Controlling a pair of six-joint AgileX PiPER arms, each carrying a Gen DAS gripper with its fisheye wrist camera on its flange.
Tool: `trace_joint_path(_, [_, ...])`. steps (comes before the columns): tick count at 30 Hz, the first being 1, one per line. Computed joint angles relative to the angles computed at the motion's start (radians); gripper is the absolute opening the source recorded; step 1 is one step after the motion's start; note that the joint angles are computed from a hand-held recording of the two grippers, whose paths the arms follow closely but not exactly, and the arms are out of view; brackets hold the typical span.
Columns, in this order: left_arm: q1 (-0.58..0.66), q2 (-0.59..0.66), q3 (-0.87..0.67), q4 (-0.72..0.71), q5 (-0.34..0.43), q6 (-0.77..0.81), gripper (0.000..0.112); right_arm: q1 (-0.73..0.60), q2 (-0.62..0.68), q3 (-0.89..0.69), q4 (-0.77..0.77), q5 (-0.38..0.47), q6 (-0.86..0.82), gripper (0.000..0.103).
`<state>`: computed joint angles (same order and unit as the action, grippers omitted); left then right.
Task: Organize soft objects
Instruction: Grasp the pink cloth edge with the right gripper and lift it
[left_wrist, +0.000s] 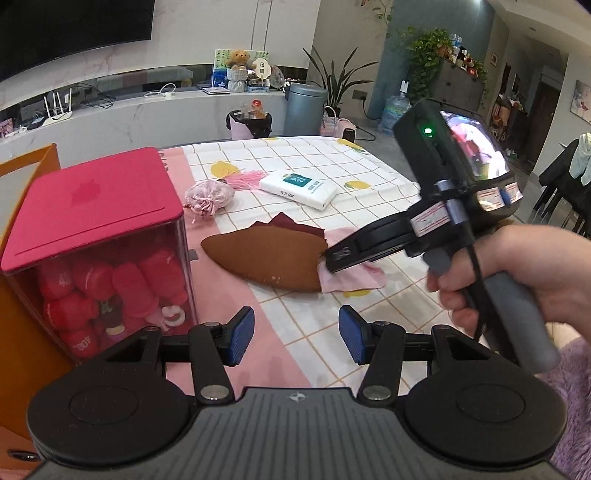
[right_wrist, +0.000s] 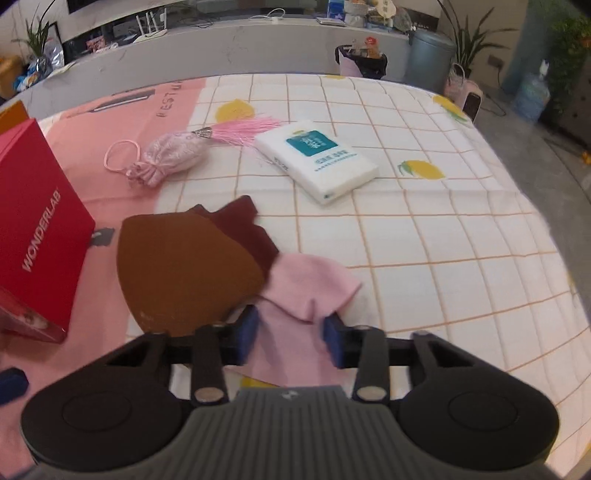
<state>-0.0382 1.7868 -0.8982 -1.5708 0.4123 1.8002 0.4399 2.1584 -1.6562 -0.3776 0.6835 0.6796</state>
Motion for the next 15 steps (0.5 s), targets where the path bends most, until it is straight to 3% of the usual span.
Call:
trace_joint_path(1, [0.004,-0.003,0.007,-0.006,0.004,0.01,0.062,-0.005,-0.008,0.012,0.009,-0.007,-0.004,0.028])
trace_joint_path(3, [0.007,-0.01,0.015,-0.005,0.004,0.007,0.062,-0.009,-0.016,0.02,0.004,0.004,-0.01,0.007])
trace_joint_path(5, [0.007,-0.018,0.025,-0.008,0.0,0.015,0.062,-0.014,-0.021,0.023,0.006,0.022,-0.034,0.0])
trace_joint_path(9, [0.006,-0.037,0.047,-0.032,-0.007,0.046,0.062,-0.037,-0.052,0.058,0.041,0.046,-0.048,0.0])
trace_joint_path(13, [0.005,-0.039,0.041,0.013,-0.019,0.008,0.062,-0.098,-0.133,0.173,0.169,-0.003,-0.055,0.0])
trace_joint_path(15, [-0.003,-0.041,0.032,0.098,-0.043,-0.084,0.061,-0.08,-0.165,0.208,0.086,0.024,0.017,0.0])
